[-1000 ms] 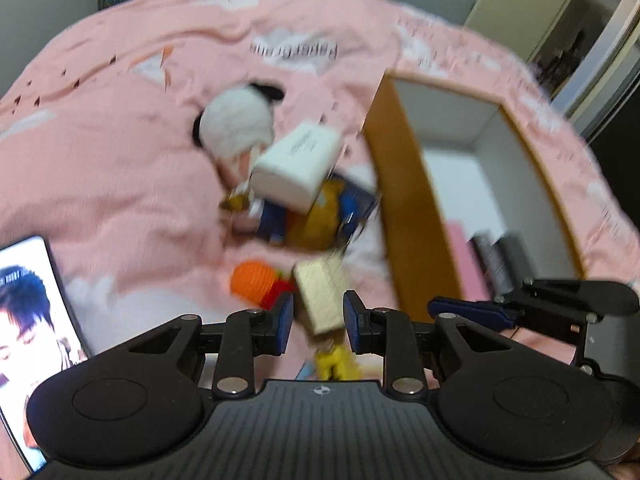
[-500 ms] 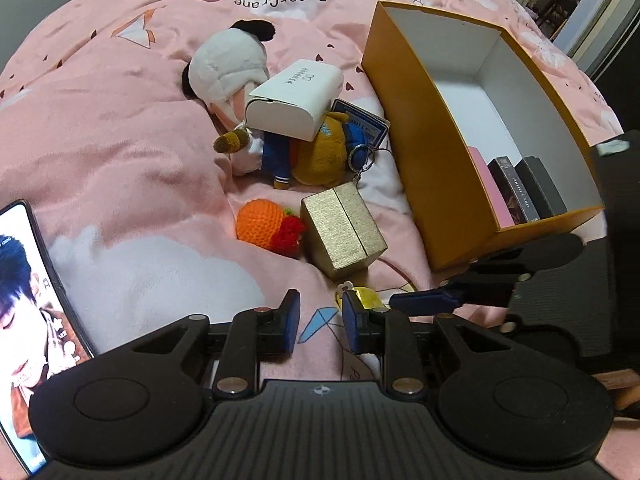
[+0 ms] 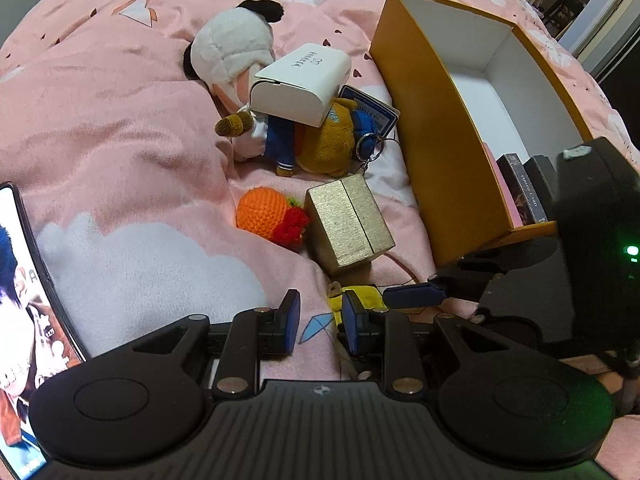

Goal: Organize objects
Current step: 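Move both tools back toward the remaining items beside the shoebox, then close the right tool on the yellow tape measure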

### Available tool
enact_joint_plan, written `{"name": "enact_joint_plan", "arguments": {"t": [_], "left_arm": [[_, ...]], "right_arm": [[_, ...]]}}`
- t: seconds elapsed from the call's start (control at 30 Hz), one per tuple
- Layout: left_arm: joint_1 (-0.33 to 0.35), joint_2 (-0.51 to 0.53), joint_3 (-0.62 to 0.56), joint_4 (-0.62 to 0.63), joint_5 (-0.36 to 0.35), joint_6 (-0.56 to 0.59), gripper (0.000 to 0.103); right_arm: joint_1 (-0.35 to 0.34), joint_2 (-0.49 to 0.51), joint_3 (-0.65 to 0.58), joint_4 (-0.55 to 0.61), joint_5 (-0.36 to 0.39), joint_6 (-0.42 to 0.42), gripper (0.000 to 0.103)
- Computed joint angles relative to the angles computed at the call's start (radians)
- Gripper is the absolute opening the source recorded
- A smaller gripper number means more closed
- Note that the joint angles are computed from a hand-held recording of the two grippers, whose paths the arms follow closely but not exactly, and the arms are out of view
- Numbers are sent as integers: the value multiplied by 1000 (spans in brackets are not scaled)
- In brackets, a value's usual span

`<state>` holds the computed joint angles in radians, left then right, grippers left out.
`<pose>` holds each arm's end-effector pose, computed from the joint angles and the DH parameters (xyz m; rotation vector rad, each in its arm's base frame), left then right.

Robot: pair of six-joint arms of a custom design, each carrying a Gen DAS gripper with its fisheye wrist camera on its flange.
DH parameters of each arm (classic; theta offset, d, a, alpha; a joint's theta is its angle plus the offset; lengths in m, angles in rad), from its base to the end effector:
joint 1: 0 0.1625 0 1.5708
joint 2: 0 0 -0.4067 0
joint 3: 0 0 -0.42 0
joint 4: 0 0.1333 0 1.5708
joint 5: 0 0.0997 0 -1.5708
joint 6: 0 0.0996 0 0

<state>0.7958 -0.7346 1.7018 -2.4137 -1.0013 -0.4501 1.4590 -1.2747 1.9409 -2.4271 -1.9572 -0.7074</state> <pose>-0.3063 -0.5800 -0.0063 0.4654 2.5480 -0.3040 0.0322 -0.5714 0.2202 0.7476 -2.6083 0.0259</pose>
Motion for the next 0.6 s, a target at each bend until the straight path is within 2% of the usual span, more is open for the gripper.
{"name": "enact_joint_plan", "arguments": {"t": [0.13, 0.2, 0.3, 0.4, 0.47, 0.6], "left_arm": [[1, -1, 2, -9, -5, 3, 29], [1, -2, 4, -10, -7, 4, 29], [0, -3, 5, -15, -12, 12, 29], [10, -1, 8, -47, -65, 51, 27], [22, 6, 3, -54, -110, 64, 27], [19, 18, -5, -28, -86, 51, 23]], "right_arm": [[-1, -36, 14, 15, 21, 3, 32], [-2, -54, 24, 10, 23, 15, 28], [6, -83, 57, -59, 2, 10, 26], [22, -98, 89, -141, -36, -23, 21], [22, -101, 93, -155, -50, -28, 18], [13, -97, 61, -79, -21, 17, 19]]}}
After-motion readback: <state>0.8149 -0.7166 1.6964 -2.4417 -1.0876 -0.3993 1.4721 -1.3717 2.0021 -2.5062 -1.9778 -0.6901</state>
